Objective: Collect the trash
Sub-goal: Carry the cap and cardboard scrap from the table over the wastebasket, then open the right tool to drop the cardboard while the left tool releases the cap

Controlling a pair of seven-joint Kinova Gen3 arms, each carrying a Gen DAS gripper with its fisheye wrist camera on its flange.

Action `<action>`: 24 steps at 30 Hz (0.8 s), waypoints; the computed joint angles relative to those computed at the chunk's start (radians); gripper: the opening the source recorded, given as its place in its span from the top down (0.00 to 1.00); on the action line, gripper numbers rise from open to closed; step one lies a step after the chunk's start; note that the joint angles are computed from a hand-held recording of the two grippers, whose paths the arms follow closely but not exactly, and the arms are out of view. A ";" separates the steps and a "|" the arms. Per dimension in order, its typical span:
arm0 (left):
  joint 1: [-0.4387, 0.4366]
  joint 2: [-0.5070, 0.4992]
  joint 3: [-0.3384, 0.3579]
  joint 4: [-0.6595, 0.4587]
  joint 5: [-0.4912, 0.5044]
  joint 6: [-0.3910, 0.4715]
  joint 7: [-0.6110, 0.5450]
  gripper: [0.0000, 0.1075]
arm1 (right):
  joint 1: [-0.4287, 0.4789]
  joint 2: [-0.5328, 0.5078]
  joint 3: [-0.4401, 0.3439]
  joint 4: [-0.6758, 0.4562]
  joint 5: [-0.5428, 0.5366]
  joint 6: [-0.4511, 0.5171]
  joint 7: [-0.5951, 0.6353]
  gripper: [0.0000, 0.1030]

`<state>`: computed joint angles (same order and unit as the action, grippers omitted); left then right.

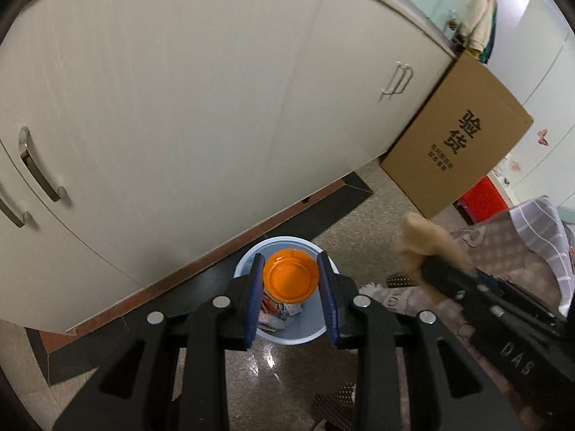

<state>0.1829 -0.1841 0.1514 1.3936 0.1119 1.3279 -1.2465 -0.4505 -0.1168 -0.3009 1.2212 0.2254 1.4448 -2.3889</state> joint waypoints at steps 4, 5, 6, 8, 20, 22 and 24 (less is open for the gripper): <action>-0.002 0.011 -0.008 0.023 0.004 -0.013 -0.005 0.73 | 0.007 0.016 0.017 0.043 -0.011 -0.042 -0.008 0.44; -0.002 0.013 -0.008 0.028 0.006 -0.016 -0.006 0.73 | 0.006 0.018 0.021 0.050 -0.017 -0.047 -0.009 0.44; -0.003 0.011 -0.011 0.036 0.009 -0.018 -0.010 0.73 | 0.008 0.016 0.028 0.059 -0.028 -0.051 -0.004 0.44; -0.003 0.013 -0.015 0.049 0.015 -0.024 -0.019 0.73 | 0.010 0.013 0.031 0.067 -0.032 -0.051 -0.004 0.44; 0.037 0.044 0.025 0.028 0.004 -0.021 0.003 0.73 | 0.026 -0.025 -0.003 0.070 0.027 -0.016 0.002 0.41; 0.046 0.054 0.035 0.012 -0.006 -0.015 0.013 0.73 | 0.027 -0.025 -0.014 0.065 0.050 -0.003 0.000 0.41; 0.057 0.064 0.043 -0.003 -0.020 -0.009 0.022 0.73 | 0.028 -0.031 -0.014 0.065 0.059 0.002 -0.002 0.41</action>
